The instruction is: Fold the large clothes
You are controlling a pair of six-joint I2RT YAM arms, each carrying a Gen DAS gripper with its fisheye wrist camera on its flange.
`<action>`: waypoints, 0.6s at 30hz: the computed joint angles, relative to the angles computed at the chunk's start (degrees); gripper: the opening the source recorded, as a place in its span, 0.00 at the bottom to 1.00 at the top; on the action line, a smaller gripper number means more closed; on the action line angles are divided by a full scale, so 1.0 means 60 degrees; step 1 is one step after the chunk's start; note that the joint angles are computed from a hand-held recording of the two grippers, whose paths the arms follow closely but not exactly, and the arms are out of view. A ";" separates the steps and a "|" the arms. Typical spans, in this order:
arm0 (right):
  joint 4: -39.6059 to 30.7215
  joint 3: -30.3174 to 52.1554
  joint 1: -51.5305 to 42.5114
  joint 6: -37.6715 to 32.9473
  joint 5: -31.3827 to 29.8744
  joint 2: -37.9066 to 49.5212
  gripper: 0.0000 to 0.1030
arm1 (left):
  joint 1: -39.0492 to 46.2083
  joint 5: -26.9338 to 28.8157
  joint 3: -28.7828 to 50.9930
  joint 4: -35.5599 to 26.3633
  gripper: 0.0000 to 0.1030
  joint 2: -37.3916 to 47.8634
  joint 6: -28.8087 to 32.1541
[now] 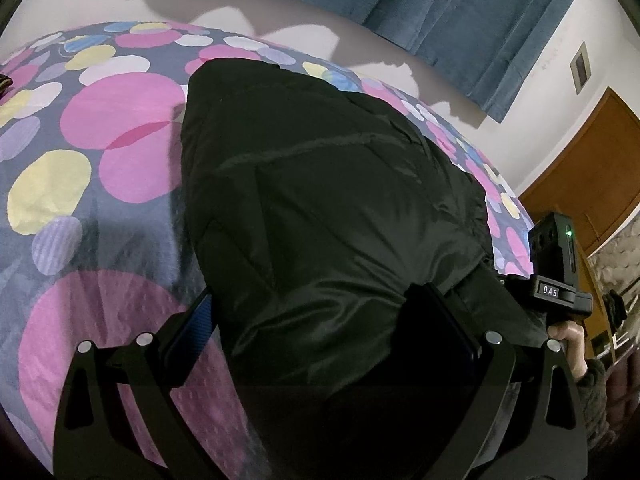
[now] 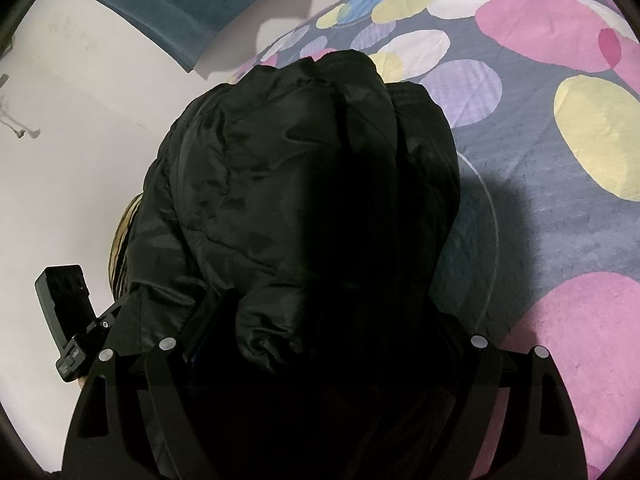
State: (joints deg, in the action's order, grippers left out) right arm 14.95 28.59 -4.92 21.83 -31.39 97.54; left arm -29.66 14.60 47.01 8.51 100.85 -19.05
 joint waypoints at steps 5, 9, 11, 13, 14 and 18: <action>0.0164 -0.0039 -0.0091 -0.0054 -0.0134 0.0071 0.84 | -0.0098 -0.0259 -0.0135 0.0002 0.95 -0.0196 -0.0048; 0.0294 -0.0056 -0.0170 -0.0064 -0.0218 0.0155 0.85 | -0.0163 -0.0434 -0.0226 -0.0134 0.95 -0.0415 -0.0085; 0.0341 -0.0106 -0.0227 -0.0077 -0.0258 0.0176 0.86 | -0.0221 -0.0504 -0.0343 -0.0204 0.95 -0.0600 -0.0114; 0.0346 -0.0194 -0.0293 -0.0037 -0.0326 0.0135 0.86 | -0.0239 -0.0519 -0.0477 -0.0223 0.95 -0.0769 -0.0102; 0.0341 -0.0212 -0.0328 -0.0042 -0.0370 0.0130 0.86 | -0.0255 -0.0546 -0.0573 -0.0248 0.95 -0.0898 -0.0089; 0.0194 -0.0496 -0.0326 -0.0046 -0.0327 -0.0252 0.86 | -0.0282 -0.0452 -0.0839 -0.0337 0.95 -0.1267 -0.0088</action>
